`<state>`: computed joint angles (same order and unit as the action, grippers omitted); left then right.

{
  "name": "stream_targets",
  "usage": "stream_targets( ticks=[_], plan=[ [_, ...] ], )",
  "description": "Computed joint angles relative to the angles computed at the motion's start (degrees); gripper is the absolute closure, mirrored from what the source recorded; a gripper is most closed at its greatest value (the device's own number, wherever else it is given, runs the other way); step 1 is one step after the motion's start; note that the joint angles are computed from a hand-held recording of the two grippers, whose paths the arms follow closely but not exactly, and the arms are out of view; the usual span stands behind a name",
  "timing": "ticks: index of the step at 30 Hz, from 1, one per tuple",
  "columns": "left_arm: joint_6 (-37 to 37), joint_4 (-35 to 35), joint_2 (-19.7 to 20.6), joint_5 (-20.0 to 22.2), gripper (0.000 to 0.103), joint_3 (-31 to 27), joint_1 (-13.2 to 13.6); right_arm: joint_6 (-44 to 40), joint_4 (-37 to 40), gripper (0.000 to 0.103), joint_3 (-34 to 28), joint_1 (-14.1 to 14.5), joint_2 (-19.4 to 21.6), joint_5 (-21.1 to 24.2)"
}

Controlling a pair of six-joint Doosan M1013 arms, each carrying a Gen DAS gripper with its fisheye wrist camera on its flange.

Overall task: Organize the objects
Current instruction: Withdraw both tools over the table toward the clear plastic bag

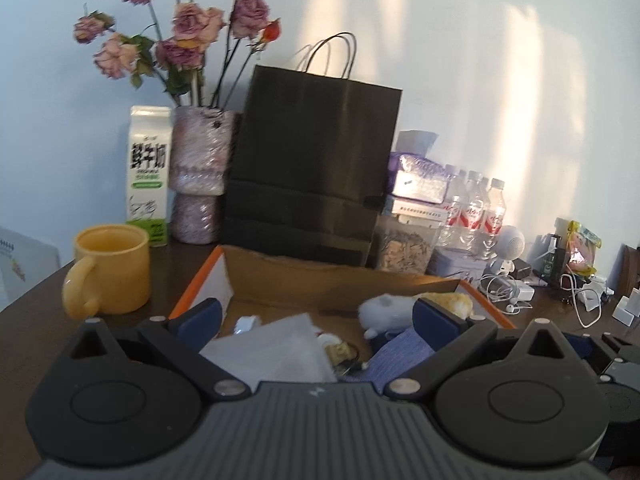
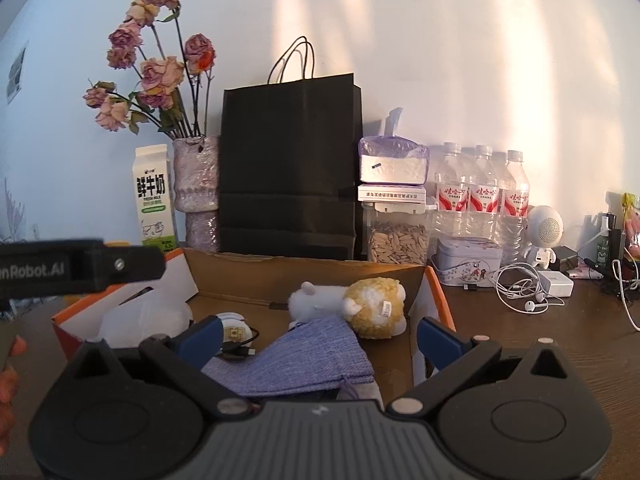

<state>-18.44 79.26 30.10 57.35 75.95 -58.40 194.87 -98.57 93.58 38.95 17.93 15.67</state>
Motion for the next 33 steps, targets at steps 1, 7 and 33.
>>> stream_targets(
  ticks=[1,7,33],
  plan=[
    [-0.42,0.0,-0.29,0.36,0.0,0.43,-0.17,0.91,-1.03,0.0,0.24,0.12,-0.15,0.11],
    [-1.25,-0.7,-1.67,1.92,0.0,2.33,-1.07,4.16,-4.97,0.0,2.2,1.01,-1.4,1.1],
    [-0.54,-7.6,-7.47,6.71,0.0,10.69,-4.88,-34.92,33.78,0.005,4.45,4.35,-3.43,-4.59]
  ],
)
